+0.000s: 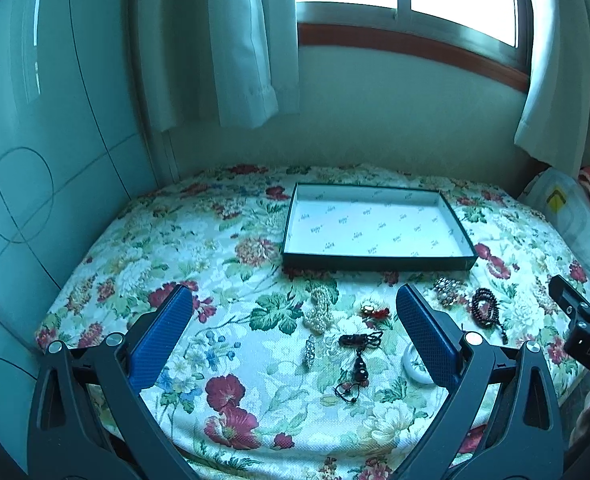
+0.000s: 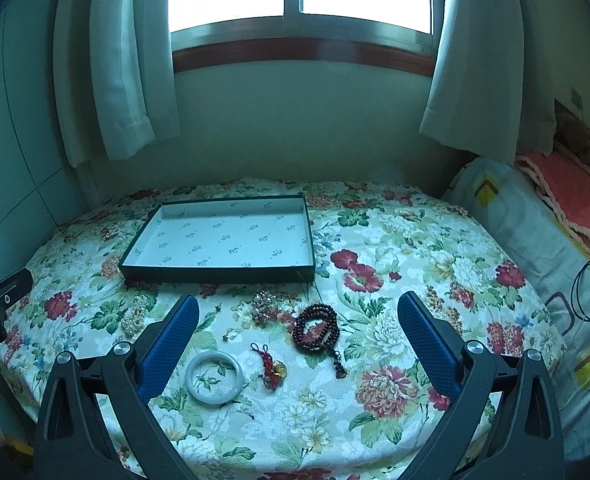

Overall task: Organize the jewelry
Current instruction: 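Grasp the black bead pendant with the left tool while the right tool grasps the red tassel charm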

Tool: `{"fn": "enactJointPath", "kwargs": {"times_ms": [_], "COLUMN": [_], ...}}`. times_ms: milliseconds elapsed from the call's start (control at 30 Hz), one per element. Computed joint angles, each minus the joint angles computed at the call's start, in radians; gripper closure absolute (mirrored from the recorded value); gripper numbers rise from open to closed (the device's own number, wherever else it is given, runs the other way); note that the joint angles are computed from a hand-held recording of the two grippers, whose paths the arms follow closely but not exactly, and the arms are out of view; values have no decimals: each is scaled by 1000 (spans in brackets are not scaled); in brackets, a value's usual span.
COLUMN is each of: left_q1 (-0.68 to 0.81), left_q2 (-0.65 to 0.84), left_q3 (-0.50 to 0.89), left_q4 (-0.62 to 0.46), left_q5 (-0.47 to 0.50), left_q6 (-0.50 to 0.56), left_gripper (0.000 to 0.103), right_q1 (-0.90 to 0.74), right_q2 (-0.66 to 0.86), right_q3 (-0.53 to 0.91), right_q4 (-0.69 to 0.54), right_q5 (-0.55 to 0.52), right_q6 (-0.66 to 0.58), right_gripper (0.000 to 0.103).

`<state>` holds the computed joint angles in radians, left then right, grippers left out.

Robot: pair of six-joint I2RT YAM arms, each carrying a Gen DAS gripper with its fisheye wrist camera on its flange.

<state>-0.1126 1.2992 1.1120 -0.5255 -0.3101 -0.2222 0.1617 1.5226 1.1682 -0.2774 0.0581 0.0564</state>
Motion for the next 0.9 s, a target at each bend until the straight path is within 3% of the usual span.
{"fn": "enactJointPath", "kwargs": {"times_ms": [333,400,433,467,500,633,900], "left_q1": [112,123,128,134,138,145,152], "left_q2": [245,278,301,321,330,364,410], "left_q3": [18,22,29,37,37,41,67], "left_q4": [38,45,45,43,47,63,56], "left_q5": [151,165,171,179,185,201,225], "left_q6": [-1,5,9,11,14,32,47], "left_gripper": [2,7,14,19,20,21,33], "right_q1": [-87,-91,-90,-85,-80,-62,-20], "right_q2": [211,244,257,272,288,328,416], "right_q3": [52,58,62,70,80,104,167], "right_q4": [-19,-18,-19,-30,-44,-70,-105], "right_q5": [-85,-106,-110,-112,-113,-149,-161], "right_q6": [16,15,10,4,2,-10,-37], "right_gripper": [5,6,15,37,46,50,61]}}
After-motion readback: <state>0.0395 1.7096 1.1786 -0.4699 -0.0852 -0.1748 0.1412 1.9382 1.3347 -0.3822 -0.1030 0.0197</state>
